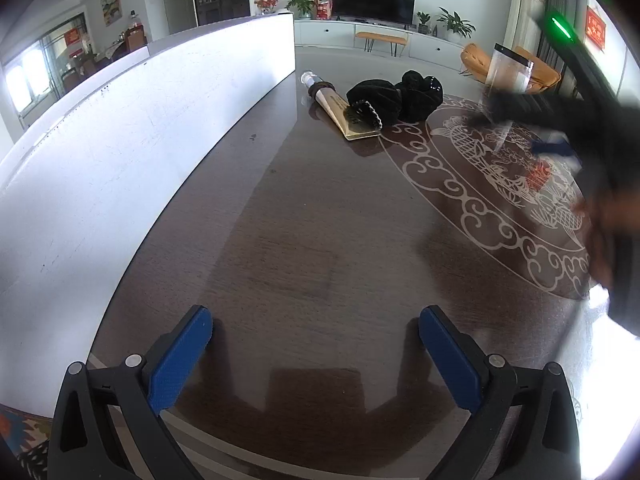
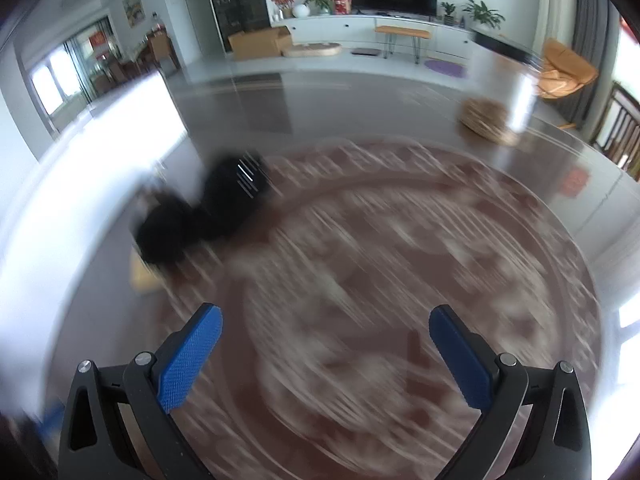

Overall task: Organize objects
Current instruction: 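Grasp the black knit bundle with the right tool and lift it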

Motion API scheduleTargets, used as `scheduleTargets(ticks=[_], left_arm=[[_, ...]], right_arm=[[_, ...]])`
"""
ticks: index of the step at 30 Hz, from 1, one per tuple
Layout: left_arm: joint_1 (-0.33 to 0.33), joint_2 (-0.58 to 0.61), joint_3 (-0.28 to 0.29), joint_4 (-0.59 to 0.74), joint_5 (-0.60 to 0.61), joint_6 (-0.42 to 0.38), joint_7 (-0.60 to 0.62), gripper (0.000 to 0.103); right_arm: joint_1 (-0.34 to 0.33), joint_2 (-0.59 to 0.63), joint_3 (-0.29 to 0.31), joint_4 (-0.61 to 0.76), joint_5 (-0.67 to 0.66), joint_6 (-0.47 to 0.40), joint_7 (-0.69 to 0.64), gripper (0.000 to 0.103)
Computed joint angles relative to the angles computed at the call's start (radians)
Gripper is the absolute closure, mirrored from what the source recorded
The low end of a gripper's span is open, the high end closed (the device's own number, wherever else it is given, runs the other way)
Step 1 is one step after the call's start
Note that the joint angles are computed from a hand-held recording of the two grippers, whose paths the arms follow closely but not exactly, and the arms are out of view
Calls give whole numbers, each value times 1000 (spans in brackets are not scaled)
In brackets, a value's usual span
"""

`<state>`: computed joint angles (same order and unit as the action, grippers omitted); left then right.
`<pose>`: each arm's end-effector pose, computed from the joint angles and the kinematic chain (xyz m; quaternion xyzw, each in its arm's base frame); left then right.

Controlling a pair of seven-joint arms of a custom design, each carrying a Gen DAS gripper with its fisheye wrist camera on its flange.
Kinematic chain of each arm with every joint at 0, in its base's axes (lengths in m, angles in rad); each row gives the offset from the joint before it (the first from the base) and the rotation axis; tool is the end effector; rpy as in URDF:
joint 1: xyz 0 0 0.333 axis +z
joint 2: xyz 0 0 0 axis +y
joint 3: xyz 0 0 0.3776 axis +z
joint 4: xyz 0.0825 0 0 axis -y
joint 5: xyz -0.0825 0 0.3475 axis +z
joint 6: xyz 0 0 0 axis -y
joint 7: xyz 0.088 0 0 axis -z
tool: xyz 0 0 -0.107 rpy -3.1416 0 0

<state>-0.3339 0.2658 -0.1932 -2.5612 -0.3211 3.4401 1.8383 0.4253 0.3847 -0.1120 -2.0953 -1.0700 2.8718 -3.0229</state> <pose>0.4456 -0.2133 0.3325 -0.5133 0.8051 -0.2496 0.1611 0.5496 0.2356 0.3445 -0.5412 0.7879 -0.2065 0.2089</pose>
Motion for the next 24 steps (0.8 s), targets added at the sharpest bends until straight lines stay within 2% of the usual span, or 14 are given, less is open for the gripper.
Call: scheduleTargets(ticks=[5,8,11,13,14,15,18,20,24], left_arm=[[0,1,0,1,1,1,-1,0],[-3,1,2,1,0,1,-1,0],[-3,2,2,1,0,1,-1,0],[-2,2,1,1,1,2,-1,0],[-2,2,1,1,1,2,-1,0],[1,3,-1,1,3,2,-3,0],[0,4,1,3,2,2,-3,0],[1,4,0,2,3,3,-3,0],[2,4,-1,2,5,3,-4,0]], right_arm=[[-122,128,153,210,367,-36,-300,0],[-144,204,205,328,514,-105,-409,0],[-113,252,188,405,572,-166,-460,0],[-89,268,160,421,594,-169,-470,3],[-51,264,115,414,573,-161,-448,19],[-19,258,76,405,556,-156,-435,29],[23,230,13,339,508,-109,-429,36],[57,201,-31,284,448,-94,-416,36],[80,126,-69,150,315,-41,-414,36]])
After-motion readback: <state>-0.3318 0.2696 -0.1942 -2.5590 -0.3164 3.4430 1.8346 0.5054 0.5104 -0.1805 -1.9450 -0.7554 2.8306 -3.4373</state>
